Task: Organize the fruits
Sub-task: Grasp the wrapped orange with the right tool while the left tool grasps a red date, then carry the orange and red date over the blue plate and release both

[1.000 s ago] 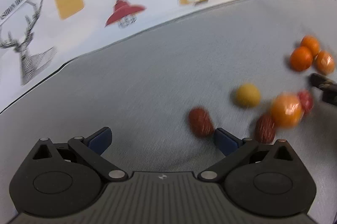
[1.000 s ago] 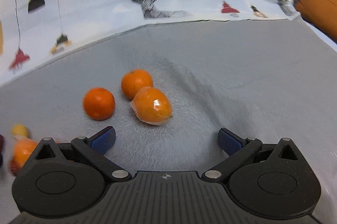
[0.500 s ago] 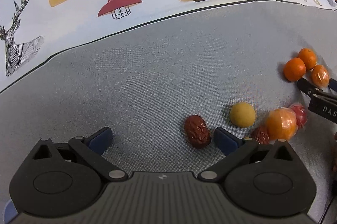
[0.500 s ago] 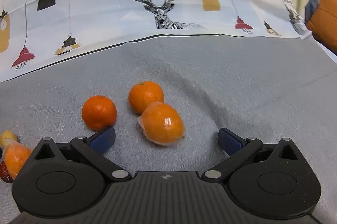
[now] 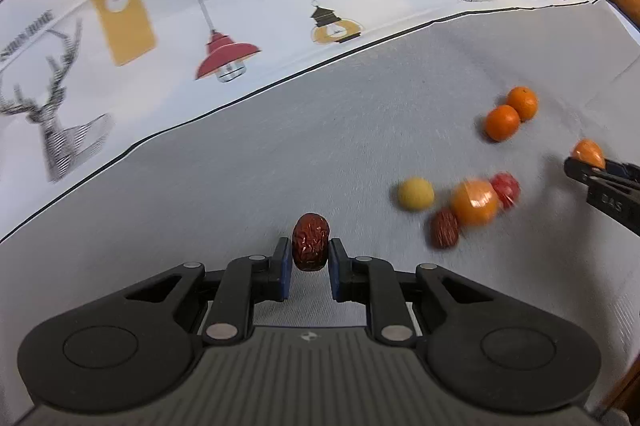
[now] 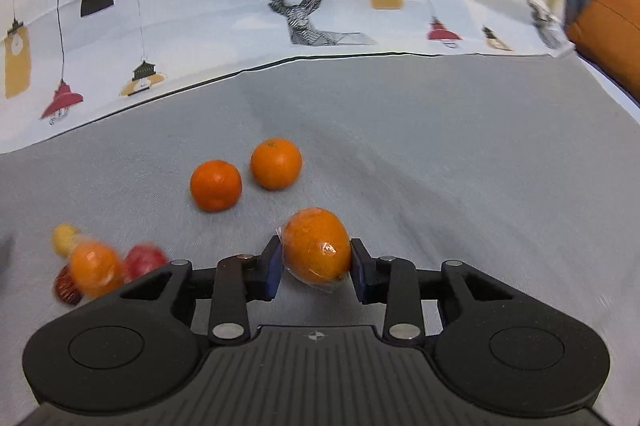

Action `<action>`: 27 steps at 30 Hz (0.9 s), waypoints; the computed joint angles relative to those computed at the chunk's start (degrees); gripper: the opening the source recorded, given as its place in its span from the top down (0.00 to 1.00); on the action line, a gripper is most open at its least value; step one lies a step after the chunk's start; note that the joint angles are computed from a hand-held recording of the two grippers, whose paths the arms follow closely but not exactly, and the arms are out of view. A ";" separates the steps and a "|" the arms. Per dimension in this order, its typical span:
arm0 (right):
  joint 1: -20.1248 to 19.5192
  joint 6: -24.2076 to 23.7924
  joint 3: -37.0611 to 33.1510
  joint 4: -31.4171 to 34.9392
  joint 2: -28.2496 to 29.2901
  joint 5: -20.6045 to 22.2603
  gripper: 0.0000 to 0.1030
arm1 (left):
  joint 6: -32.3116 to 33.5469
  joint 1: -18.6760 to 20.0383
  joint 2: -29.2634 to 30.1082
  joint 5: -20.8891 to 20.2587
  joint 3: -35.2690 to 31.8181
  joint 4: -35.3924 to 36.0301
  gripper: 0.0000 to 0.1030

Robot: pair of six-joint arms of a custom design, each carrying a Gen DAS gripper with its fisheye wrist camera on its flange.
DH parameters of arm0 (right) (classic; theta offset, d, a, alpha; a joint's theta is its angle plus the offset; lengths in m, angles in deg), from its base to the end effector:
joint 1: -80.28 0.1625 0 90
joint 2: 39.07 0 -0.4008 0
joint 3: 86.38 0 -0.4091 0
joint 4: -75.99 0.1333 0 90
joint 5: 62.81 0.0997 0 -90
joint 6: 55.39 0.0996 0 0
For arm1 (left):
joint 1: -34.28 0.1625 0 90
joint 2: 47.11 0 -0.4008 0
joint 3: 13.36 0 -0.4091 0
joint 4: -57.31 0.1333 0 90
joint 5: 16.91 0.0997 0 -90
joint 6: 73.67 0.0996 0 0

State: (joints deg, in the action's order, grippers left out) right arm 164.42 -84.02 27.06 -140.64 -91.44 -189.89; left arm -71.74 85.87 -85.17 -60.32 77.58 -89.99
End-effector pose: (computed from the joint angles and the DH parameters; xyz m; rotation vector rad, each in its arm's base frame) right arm 0.0161 -0.5608 0.1798 -0.0288 -2.0557 1.0361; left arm -0.2533 -0.6505 0.0228 0.7773 2.2299 -0.4048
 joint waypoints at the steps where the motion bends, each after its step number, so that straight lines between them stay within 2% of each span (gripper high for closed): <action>1: 0.57 1.04 1.76 -0.39 -1.16 0.11 0.65 | -0.66 -0.38 -1.17 0.04 1.06 0.28 0.80; 7: 5.91 4.35 10.48 -3.83 -6.75 1.22 0.65 | -6.24 -5.10 -11.61 2.89 10.96 2.47 0.80; 12: 13.68 3.68 16.09 -4.89 -10.30 2.33 0.65 | -14.89 -9.46 -23.41 4.04 18.94 9.75 0.80; 17: 22.53 5.50 20.68 -2.23 -13.74 2.48 0.65 | -24.18 -14.32 -36.18 6.08 26.54 20.05 0.80; 24: 34.79 12.53 24.99 4.11 -14.91 2.05 0.65 | -37.47 -21.11 -53.18 7.57 34.71 38.63 0.80; 27: 38.98 15.54 26.13 7.78 -14.56 2.48 0.65 | -43.59 -24.09 -60.04 6.81 37.20 47.91 0.80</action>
